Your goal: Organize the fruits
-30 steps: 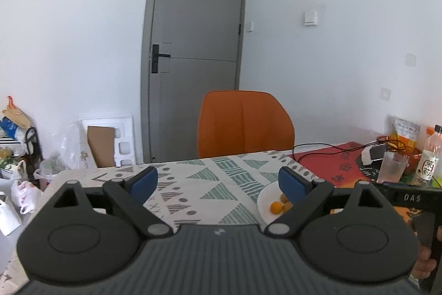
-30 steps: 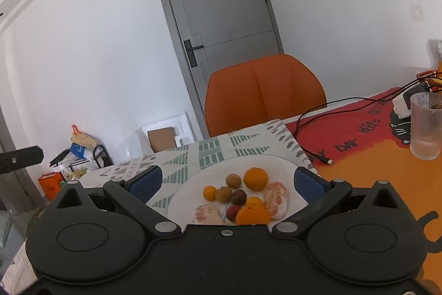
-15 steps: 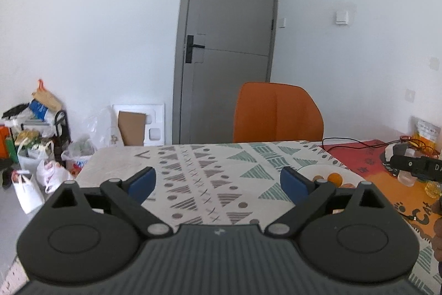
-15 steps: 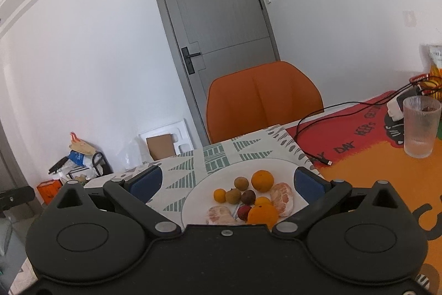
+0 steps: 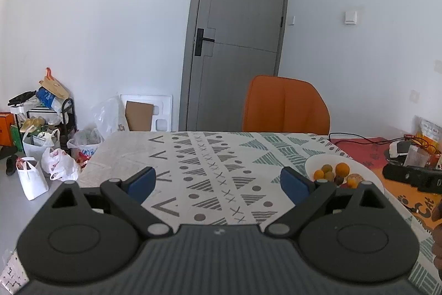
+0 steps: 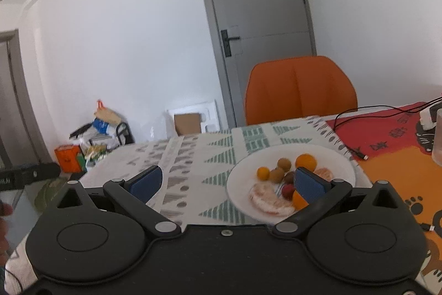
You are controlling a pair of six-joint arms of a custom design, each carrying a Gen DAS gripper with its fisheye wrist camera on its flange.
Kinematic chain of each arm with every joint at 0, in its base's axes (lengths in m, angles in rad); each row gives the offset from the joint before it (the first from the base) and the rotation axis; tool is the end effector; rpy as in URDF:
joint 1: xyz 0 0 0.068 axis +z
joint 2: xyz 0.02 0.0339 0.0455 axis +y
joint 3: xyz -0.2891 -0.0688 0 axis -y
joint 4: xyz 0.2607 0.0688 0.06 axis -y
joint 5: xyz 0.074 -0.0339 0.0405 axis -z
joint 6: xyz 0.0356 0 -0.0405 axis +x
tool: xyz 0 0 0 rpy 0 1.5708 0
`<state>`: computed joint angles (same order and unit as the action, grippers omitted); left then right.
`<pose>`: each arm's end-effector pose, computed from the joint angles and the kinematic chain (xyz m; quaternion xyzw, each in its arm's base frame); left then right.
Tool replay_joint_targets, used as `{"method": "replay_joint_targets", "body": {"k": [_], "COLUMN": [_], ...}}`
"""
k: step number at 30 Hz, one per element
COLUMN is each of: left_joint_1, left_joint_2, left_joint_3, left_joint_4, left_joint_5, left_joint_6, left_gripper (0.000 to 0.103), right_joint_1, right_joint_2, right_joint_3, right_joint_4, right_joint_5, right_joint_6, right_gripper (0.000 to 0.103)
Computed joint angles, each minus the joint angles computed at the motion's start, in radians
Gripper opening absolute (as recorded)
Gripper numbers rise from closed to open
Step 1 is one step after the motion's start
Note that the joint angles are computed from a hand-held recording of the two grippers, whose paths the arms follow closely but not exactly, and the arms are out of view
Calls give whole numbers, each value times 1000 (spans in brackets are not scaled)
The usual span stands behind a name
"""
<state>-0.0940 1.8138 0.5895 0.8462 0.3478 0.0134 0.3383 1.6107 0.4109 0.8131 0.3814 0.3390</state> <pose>0.3318 -0.0435 0.1296 0.1408 0.8085 -0.1653 0.5469 0.2696 0.0808 0.1408 0.1061 0.8147 0.0337 0.5691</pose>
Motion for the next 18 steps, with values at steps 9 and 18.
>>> {"method": "replay_joint_targets", "body": {"k": [9,18], "left_joint_1": [-4,4], "left_joint_2": [50,83], "left_joint_3": [19,36], "left_joint_4": [-45,-116], "left_joint_5": [-43,-80], "left_joint_6": [-3,14], "left_gripper": [96,96], "right_joint_1": [50,72], "right_joint_2": [58,94], "right_joint_3": [33,49], "right_joint_4": [-65,-120], "right_joint_5": [4,36], "right_joint_6": [13,38], "right_gripper": [103,103]}}
